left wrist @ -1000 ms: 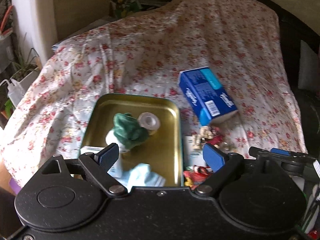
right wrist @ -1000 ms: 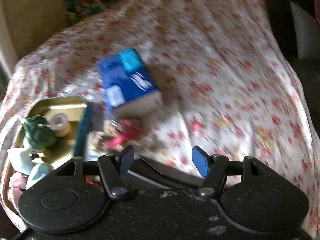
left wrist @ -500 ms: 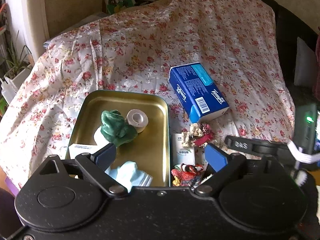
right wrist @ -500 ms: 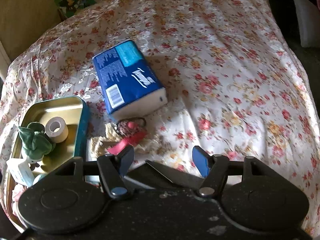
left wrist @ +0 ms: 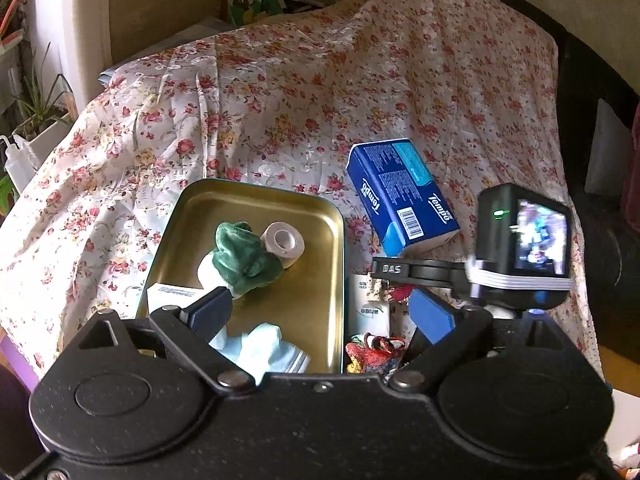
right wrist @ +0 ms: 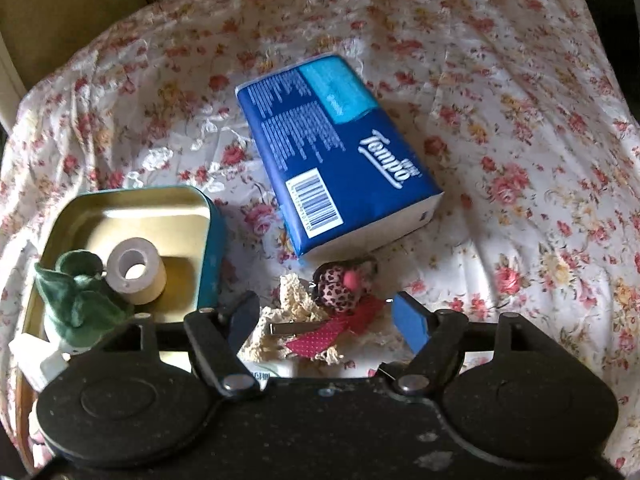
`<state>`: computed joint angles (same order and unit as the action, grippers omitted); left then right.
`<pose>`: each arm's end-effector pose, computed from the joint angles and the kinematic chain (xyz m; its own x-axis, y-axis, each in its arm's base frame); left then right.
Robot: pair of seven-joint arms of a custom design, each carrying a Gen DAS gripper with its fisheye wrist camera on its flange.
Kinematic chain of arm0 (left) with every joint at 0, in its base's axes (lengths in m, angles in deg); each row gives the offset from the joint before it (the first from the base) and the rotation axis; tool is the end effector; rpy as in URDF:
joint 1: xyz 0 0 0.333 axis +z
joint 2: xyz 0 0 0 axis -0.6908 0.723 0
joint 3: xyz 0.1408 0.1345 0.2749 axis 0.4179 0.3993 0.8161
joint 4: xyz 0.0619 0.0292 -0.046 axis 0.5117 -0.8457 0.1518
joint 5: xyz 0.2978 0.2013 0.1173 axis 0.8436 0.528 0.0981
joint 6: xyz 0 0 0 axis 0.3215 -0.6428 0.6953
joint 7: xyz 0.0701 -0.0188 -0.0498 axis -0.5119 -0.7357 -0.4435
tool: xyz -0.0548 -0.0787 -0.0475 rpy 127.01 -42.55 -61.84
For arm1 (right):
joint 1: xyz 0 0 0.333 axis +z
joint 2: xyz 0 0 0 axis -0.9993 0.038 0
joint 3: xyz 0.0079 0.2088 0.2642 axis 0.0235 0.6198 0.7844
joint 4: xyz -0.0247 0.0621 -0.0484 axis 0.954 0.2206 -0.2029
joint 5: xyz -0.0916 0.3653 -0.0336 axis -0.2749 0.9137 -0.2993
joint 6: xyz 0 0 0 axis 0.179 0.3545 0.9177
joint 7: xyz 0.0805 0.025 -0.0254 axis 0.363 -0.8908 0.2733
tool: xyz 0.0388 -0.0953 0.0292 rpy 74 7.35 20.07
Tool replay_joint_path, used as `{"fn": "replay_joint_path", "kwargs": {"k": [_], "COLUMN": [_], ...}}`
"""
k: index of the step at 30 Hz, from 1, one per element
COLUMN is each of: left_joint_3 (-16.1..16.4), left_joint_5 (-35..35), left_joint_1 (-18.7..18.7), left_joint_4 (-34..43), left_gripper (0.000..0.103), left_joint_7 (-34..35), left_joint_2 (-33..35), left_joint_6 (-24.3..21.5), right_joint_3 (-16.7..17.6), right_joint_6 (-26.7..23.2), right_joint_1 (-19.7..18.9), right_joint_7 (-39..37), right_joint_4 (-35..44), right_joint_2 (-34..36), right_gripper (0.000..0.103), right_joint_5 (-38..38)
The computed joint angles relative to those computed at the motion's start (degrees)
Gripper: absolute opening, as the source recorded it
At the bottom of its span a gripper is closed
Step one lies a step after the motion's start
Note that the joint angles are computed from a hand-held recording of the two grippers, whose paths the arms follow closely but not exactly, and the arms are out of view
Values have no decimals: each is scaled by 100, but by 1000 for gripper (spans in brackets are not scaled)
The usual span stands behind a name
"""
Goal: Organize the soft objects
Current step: 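Grasp the leopard-print pouch with red ribbon with the right gripper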
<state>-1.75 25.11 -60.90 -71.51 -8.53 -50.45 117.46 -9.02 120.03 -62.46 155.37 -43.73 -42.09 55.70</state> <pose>0.4132 -0.2978 0.6265 -0.3740 -0.9025 0.2137 -0.7652 0.1701 -0.6209 0.4561 0.3048 0.5419 -0.4078 -0.9122 -0.0391 -0.7750 0.3685 -0.5134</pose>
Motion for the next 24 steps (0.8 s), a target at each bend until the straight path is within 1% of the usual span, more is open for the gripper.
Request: {"fn": "replay_joint_path", "kwargs": {"k": [3, 7, 10, 12, 13, 15, 16, 17, 18, 21, 23, 24], "left_joint_3": [51, 75, 70, 76, 81, 86, 78, 73, 72, 57, 51, 50], "left_joint_5": [-112, -210, -236, -274, -302, -346, -344, -341, -347, -327, -314, -312], "left_joint_1": [-33, -49, -40, -47, -53, -65, -62, -60, -64, -63, -65, -67], "left_joint_4": [-15, -28, -22, -19, -15, -6, -3, -4, -5, 1, 5, 9], "left_gripper": [92, 92, 92, 92, 92, 92, 92, 92, 92, 92, 92, 92], "left_joint_7": [81, 166, 183, 198, 211, 234, 234, 234, 243, 250, 256, 260], "left_joint_2": [-26, -51, -49, -50, -47, -41, -39, -40, -39, -35, -28, -24], "left_joint_6": [4, 3, -9, -35, -46, -72, -81, -87, -91, -120, -135, -143], "right_joint_3": [-30, -97, -117, -116, -123, -129, -126, -116, -93, 26, 57, 57], "right_joint_6": [-45, 137, 214, 247, 299, 393, 418, 431, 387, -100, -334, -374], "right_joint_1": [-7, -40, -61, -72, -82, -107, -119, -130, -135, -115, -100, -100], "right_joint_7": [-38, 3, -69, -107, -147, -190, -188, -186, -194, -151, -107, -70], "right_joint_4": [72, -8, -54, -98, -153, -277, -340, -379, -398, -291, -302, -368], "right_joint_2": [154, 189, 152, 107, 62, -42, -105, -149, -194, -240, -303, -374], "right_gripper": [73, 74, 71, 64, 63, 56, 54, 48, 44, 41, 38, 33], "right_joint_5": [81, 235, 305, 317, 348, 415, 443, 442, 398, 123, 16, -5]}}
